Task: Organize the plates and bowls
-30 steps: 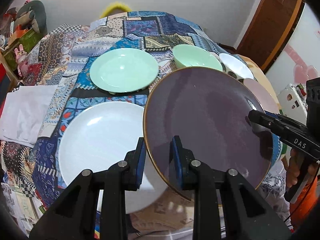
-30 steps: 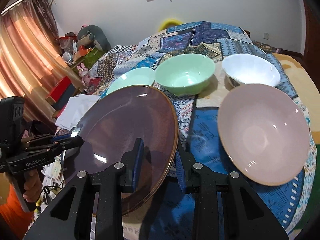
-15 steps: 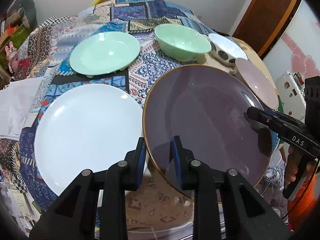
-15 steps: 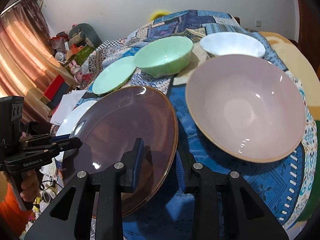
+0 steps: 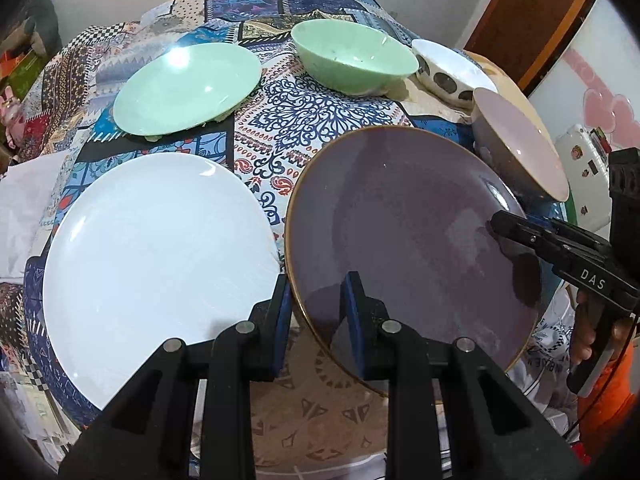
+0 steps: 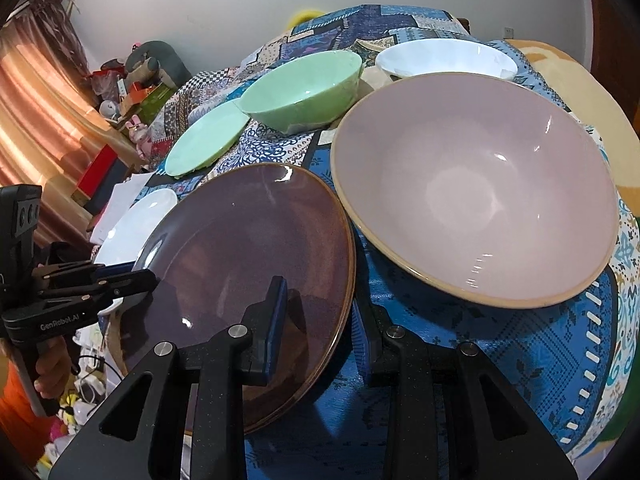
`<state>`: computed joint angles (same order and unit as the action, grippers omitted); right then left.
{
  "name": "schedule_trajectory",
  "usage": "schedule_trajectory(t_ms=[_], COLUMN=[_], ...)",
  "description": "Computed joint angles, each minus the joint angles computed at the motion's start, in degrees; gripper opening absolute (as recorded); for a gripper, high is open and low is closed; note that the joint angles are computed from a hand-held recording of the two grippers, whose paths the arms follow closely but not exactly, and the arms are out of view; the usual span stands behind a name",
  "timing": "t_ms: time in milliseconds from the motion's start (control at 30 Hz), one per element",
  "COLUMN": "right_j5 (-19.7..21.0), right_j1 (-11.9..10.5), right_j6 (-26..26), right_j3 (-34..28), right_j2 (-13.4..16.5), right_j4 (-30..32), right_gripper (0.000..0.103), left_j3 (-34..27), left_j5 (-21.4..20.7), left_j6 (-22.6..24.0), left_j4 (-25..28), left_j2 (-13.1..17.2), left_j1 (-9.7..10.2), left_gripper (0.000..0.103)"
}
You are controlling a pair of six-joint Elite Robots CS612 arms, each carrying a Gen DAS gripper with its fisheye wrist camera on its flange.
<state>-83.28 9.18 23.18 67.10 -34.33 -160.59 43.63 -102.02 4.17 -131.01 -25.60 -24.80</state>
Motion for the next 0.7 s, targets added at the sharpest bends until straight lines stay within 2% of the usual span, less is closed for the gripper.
schedule_trajectory(t_ms=[233, 367, 533, 700], right_j5=[-0.8, -3.5, -5.9, -6.6], right_j1=[0.2, 0.7, 1.1, 1.4], right_j6=[-1.1, -2.2, -3.4, -3.6], right_j3=[-0.6, -0.6, 0.6, 0.7], right_j2=[0.1, -0.3, -1.5, -2.0], right_j4=[1.6, 2.1, 2.0, 0.5], right_gripper=[0.03, 0.03, 0.03, 0.035], left_j3=[-1.0, 0.0, 3.7, 6.2], left_j5=[-0.4, 0.3, 2.0, 2.4], left_j6=[0.3, 0.5, 1.3, 0.2], left_j4=[1.0, 0.2, -5.5, -9.5], left_j2=[0.6, 0.1, -1.8, -3.3], left_j1=[0.1, -0.07, -0.28, 0.01], left_gripper=[0.025, 0.025, 0.025, 0.031])
